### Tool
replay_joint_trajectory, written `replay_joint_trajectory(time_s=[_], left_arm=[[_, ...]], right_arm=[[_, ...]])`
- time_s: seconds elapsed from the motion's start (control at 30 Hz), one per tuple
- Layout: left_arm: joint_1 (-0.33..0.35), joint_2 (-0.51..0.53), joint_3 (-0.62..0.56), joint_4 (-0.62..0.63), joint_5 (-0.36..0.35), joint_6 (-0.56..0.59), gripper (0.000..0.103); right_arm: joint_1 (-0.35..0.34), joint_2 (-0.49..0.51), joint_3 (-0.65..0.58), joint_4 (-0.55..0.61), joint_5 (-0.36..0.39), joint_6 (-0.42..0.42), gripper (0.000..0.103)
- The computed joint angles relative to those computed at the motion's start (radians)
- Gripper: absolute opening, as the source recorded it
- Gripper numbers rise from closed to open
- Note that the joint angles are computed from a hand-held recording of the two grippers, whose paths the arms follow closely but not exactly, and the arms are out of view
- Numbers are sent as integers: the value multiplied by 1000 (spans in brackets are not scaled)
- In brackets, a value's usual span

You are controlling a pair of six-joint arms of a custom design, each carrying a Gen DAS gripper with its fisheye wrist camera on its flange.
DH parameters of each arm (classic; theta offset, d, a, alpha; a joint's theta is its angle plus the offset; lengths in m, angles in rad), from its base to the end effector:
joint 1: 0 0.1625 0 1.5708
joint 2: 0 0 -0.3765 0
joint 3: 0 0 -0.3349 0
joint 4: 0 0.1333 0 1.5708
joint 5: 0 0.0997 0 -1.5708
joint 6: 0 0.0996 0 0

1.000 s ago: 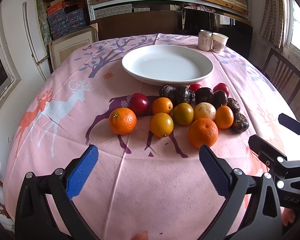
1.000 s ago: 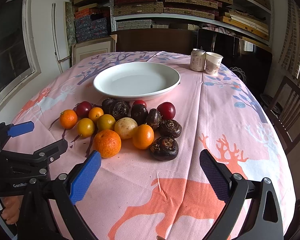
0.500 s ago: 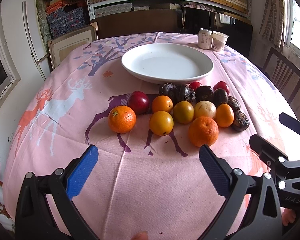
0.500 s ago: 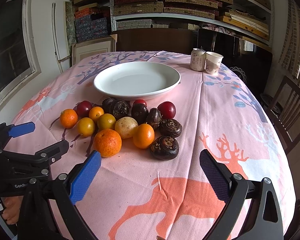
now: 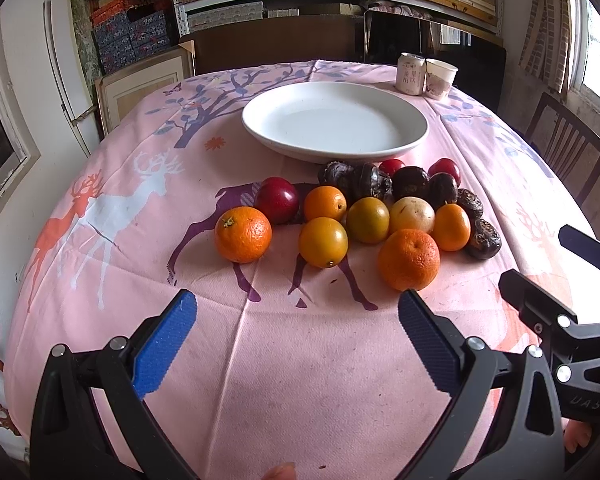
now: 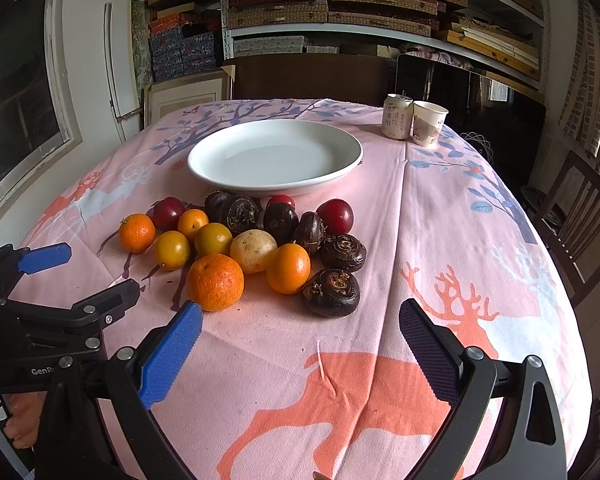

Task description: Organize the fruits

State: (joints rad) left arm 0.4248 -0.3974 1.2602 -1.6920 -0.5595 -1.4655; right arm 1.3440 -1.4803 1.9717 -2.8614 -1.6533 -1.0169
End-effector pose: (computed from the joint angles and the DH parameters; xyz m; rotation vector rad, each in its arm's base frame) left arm -0.4595 -0.4468 -0.0525 0.1090 2.0837 -0.8822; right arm 0.0162 -0.4861 0.3817 0.9207 -2.3211 0.7970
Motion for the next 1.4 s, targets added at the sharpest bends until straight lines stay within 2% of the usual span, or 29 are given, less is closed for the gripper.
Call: replay_joint_trajectory(time_s=[0.17, 0.3, 0.47, 0.6, 0.7, 0.83, 0.93, 1.03, 1.13, 1.17, 1.2, 1.27, 1.33, 1.37, 1.4], left_arm=[[8, 3, -1, 1, -3, 7, 99], [45, 2, -22, 64, -27, 0, 99], [105, -25, 9, 9, -81, 64, 99], [131, -33, 28, -56, -85, 125, 99], [139, -37, 42, -104, -84, 186, 99], [154, -92, 187, -401, -94, 390, 99], [164, -106, 224, -499, -104, 531, 99], [174, -115, 239, -554, -123, 621, 99], [185, -111, 226, -562, -123, 652, 99], [188, -108, 218, -562, -117, 656, 99], [192, -106, 211, -559, -112, 657, 99], [197, -102, 206, -575, -113, 672, 99], [197, -99, 205, -595, -112, 700, 99], [195, -96, 205, -607, -112, 721, 95], [193, -93, 207, -624, -114, 747, 91]], right_arm=[[-1, 6, -1, 1, -10, -5, 99], [0, 56, -55, 49, -76, -34, 99], [-10, 123, -147, 115, -169, -47, 99], [-26, 170, -235, 212, -199, -21, 99], [-41, 180, -273, 259, -166, -55, 100], [-49, 180, -307, 333, -147, -123, 100], [-45, 188, -336, 379, -151, -150, 100], [-44, 200, -366, 413, -125, -134, 100], [-48, 205, -391, 448, -51, -98, 99], [-40, 216, -397, 448, -60, -98, 97], [-32, 229, -406, 450, -74, -98, 89], [-19, 247, -409, 432, -98, -103, 82], [-13, 251, -411, 435, -99, -125, 69], [-13, 249, -405, 431, -98, -138, 66], [-11, 247, -402, 432, -94, -147, 57]])
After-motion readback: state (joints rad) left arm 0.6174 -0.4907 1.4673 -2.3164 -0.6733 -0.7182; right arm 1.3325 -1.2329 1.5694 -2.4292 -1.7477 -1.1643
